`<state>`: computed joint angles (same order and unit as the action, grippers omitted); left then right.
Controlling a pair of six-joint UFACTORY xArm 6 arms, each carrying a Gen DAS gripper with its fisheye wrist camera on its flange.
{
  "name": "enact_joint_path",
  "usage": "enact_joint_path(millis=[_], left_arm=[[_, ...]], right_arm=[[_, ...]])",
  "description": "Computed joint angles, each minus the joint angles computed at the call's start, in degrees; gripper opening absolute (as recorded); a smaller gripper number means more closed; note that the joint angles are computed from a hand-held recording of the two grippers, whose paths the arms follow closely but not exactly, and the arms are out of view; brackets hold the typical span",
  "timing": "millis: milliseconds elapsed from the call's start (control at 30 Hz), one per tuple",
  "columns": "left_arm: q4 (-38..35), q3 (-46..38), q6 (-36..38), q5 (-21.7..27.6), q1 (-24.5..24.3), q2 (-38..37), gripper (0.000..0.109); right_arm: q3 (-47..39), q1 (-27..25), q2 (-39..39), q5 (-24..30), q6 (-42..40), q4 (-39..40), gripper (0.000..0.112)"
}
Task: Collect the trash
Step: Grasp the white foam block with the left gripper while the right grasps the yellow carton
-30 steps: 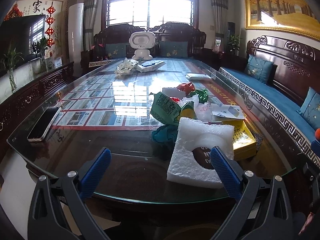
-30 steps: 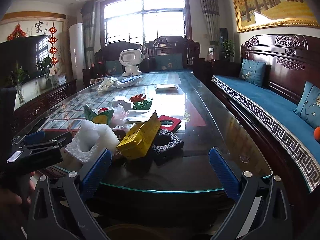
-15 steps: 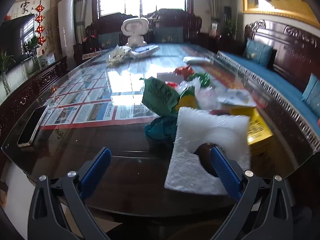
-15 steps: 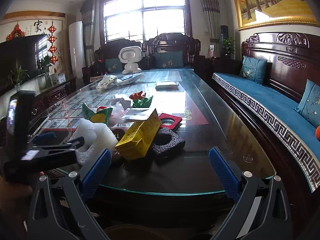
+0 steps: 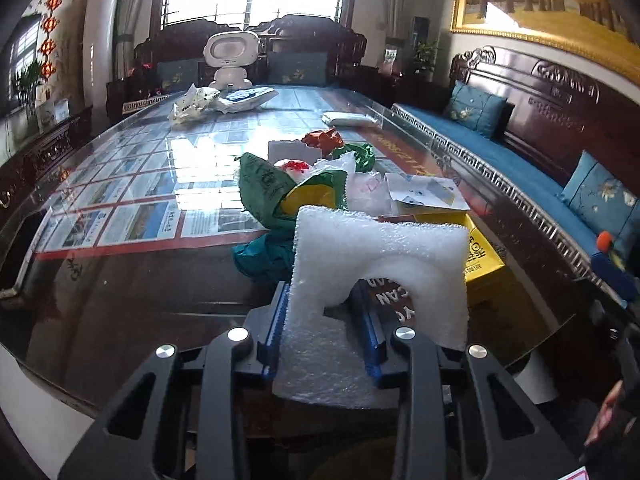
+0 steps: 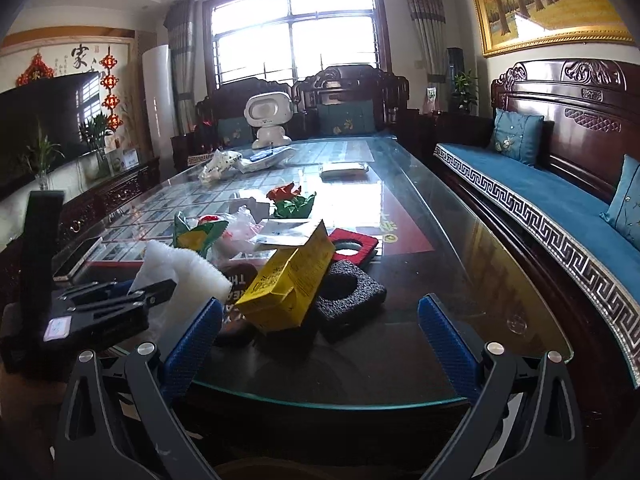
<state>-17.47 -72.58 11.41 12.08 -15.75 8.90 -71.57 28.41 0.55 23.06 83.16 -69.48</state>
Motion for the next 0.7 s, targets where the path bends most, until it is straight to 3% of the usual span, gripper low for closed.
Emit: enact_joint_path(millis=[267,367,567,700], left_arm=[[-24.18,2.64,19.72,-0.43,0.85,-4.36,0.033],[-28.26,3.3,23.31,-1.08,1.19,-5.68,0.033],[-34.3,3.11,29.09,-0.65,1.97,-6.59,0.034],[-37.02,3.05,31.74,0.67,2.72,-6.6,0.034]], right_arm=[[-4.13,1.45,4.15,0.38,-2.59,0.24,0.095],[-7.94,2.31,7.6,1.52,-5.27,1.46,0.095],[-18.46,3.76,16.56,8.73,-12.4,6.64,0.094],[-22.91,4.5,20.45,14.04,-14.83,8.53,0.087]])
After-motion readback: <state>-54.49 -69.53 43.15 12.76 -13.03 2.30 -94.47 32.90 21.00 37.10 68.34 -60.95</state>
